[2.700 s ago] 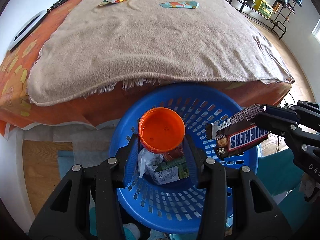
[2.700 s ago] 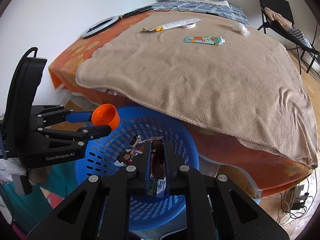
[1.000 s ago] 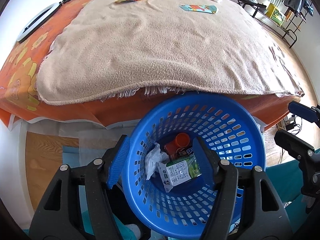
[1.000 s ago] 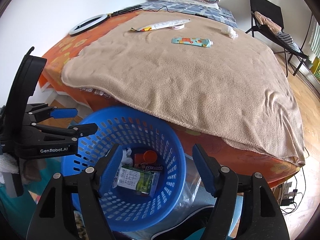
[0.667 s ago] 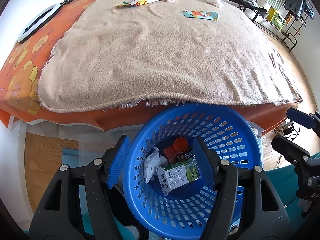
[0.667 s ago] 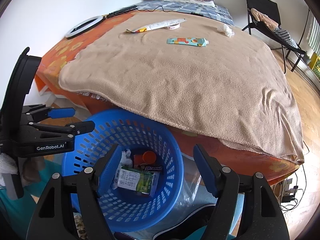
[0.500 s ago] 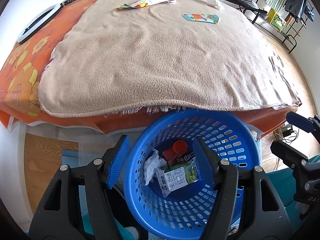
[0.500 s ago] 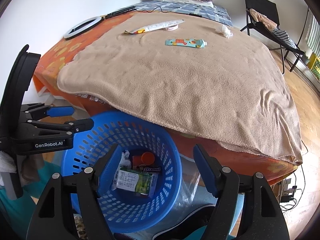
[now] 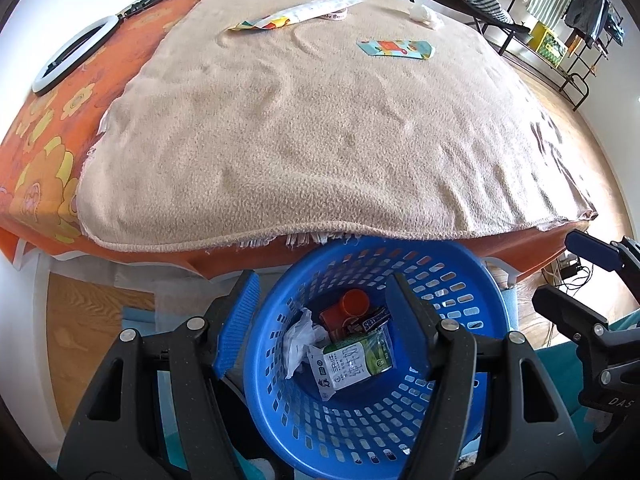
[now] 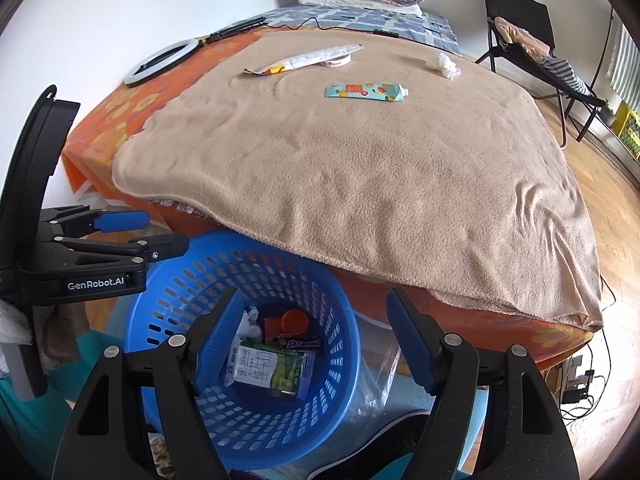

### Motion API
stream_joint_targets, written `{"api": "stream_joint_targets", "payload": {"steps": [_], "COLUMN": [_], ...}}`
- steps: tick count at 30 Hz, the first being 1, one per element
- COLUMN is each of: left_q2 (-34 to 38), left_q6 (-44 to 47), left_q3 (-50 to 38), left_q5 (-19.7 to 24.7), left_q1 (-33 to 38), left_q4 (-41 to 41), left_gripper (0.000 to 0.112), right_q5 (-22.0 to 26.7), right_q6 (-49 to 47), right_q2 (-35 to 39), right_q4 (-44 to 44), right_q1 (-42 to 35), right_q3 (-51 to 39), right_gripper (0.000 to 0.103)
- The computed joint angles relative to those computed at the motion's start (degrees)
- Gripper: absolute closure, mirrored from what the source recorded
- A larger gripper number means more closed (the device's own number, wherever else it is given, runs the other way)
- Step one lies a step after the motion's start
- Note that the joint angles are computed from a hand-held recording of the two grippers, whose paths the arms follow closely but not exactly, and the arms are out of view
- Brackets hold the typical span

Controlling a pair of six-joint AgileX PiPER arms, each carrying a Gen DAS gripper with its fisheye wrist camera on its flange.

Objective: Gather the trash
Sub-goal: 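Move both tools from the basket back over the plastic bag and tube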

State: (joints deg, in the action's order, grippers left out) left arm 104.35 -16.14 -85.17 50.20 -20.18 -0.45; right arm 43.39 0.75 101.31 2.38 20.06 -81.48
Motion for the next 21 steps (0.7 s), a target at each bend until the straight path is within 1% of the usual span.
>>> {"api": "stream_joint_targets", "payload": {"steps": [5, 12, 17, 21], "left_q2": [0.4, 2.3, 4.4, 7.0], "left_q6": [0.5, 2.1, 3.6, 5.1], "left_q3": [-2.0, -7.2, -12.2, -18.5], "left_q5": [0.8, 3.0, 5.3, 8.0], "left_q1": [0.2, 0.6, 1.2, 2.0], "left_q4": [0.0, -0.2, -0.7, -1.1], "left_gripper": [0.045, 0.045, 0.045, 0.045], "right_q5": [0.2, 1.2, 2.7, 4.1], "right_q6": [0.3, 0.4, 0.5, -1.3], "right_q2": [0.2, 0.7, 1.8, 3.0], "right_q4": [-0.3, -0.4, -0.1, 2.0], "right_q1": [0.1, 0.0, -0.2, -1.3], "right_q3": [-0.5, -1.9, -4.3, -6.8], "right_gripper": [0.029, 0.029, 0.029, 0.029]}}
